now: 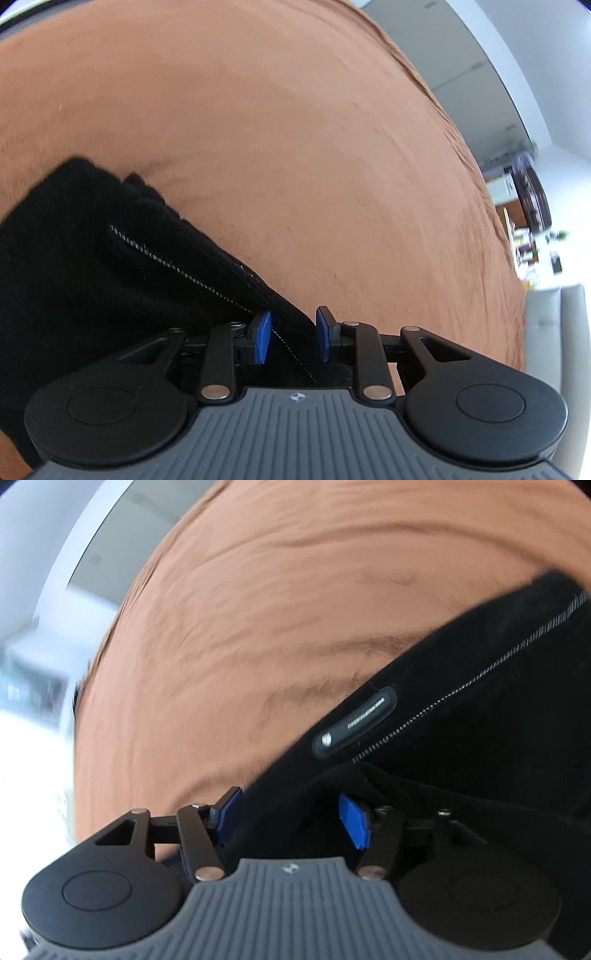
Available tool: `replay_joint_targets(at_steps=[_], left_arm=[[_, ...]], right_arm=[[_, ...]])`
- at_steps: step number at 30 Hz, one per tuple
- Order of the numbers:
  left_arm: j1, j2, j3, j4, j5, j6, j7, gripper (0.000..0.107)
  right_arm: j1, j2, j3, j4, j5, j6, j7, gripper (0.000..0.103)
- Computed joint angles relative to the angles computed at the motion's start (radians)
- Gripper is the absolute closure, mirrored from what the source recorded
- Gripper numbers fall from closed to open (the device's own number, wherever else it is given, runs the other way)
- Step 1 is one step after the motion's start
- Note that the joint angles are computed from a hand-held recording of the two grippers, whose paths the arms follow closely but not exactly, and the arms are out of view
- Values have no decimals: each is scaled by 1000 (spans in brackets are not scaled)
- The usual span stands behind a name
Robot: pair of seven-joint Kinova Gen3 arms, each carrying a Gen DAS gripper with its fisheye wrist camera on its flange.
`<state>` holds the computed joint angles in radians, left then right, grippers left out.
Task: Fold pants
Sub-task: 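Lift the hems with both grippers and carry them toward the waistband, then lay the hems down over the waistband and open both grippers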
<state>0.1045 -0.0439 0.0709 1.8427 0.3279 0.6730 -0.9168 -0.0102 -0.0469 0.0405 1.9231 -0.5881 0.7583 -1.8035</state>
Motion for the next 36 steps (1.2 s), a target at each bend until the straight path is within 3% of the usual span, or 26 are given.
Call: replay_joint_targets(at_steps=[2, 6, 10, 12, 16, 18, 19, 21, 25, 26, 29, 32, 36], left_arm=[[13, -15, 15, -2, -55, -4, 17, 74], [125, -25, -10, -33, -198, 12, 76, 69], [64, -24, 160, -75, -360, 55, 136, 68], [85, -8, 207, -96, -442, 71, 189, 68], [204, 16, 180, -115, -521, 81, 248, 62], [239, 35, 186, -125, -556, 87, 271, 62], [258, 48, 190, -133, -577, 93, 281, 62], [296, 66, 191, -143, -617, 105, 300, 62], [353, 81, 186, -139, -646, 121, 298, 62], [362, 83, 185, -140, -650, 125, 295, 62], [392, 103, 182, -149, -684, 134, 294, 62], [420, 119, 179, -160, -715, 145, 303, 62], [442, 114, 175, -149, -729, 149, 307, 62]], right_arm=[[50, -34, -45, 3, 17, 27, 47, 45], [230, -136, -209, 12, 52, 74, 127, 36], [345, -321, -395, 61, 215, 104, 240, 31], [376, -412, -487, 109, 296, 88, 319, 31], [365, -536, -625, 191, 459, 71, 366, 32], [304, -532, -640, 211, 540, 78, 325, 45], [257, -518, -625, 210, 570, 94, 306, 49], [165, -500, -573, 216, 605, 107, 284, 67], [-14, -427, -507, 220, 739, 95, 127, 78], [-61, -425, -484, 211, 776, 115, 86, 86], [-154, -407, -419, 207, 898, 113, -28, 91], [-117, -371, -409, 178, 1020, 89, -101, 91], [69, -246, -465, 90, 1183, 62, -225, 92]])
